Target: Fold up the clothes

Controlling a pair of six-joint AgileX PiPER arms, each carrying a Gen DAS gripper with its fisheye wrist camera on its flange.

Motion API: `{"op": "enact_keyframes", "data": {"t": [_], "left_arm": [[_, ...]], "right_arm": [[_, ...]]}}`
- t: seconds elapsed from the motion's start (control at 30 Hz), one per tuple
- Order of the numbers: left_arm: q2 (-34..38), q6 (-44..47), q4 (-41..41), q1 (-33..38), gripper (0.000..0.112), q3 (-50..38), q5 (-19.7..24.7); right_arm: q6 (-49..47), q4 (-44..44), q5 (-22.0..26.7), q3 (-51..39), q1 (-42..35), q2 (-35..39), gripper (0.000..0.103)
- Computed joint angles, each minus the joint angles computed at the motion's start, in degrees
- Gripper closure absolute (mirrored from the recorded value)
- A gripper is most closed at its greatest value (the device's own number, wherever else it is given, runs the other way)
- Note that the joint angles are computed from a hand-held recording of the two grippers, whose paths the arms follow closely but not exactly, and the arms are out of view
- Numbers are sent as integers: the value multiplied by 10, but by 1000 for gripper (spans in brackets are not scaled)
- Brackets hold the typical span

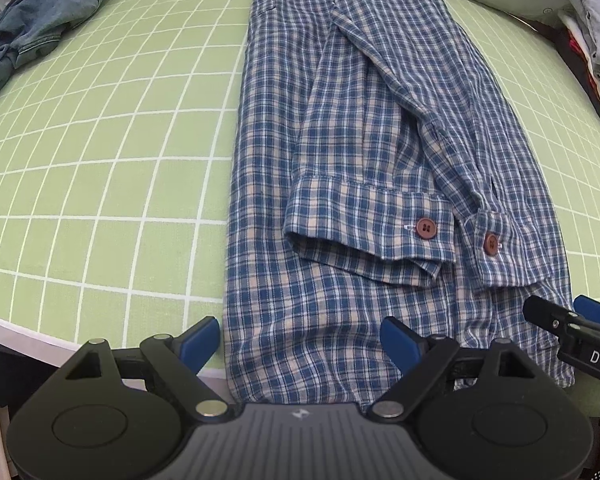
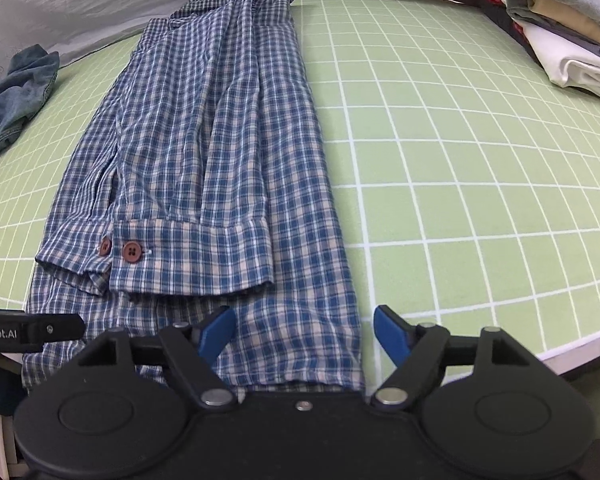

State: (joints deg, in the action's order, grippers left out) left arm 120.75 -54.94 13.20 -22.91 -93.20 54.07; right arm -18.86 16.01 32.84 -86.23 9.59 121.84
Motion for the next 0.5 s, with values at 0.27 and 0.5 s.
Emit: {"op": "enact_keyframes", "data": {"t": [0.27,0.5], "left_arm": [[1,19,29,-21,56,-7,12],[-24,48,-24,4,108,10,-32]], "right_arm": [[-34,4,-10,18,12,-13,54],[-90,66,61,-41,-2,4,100]]}}
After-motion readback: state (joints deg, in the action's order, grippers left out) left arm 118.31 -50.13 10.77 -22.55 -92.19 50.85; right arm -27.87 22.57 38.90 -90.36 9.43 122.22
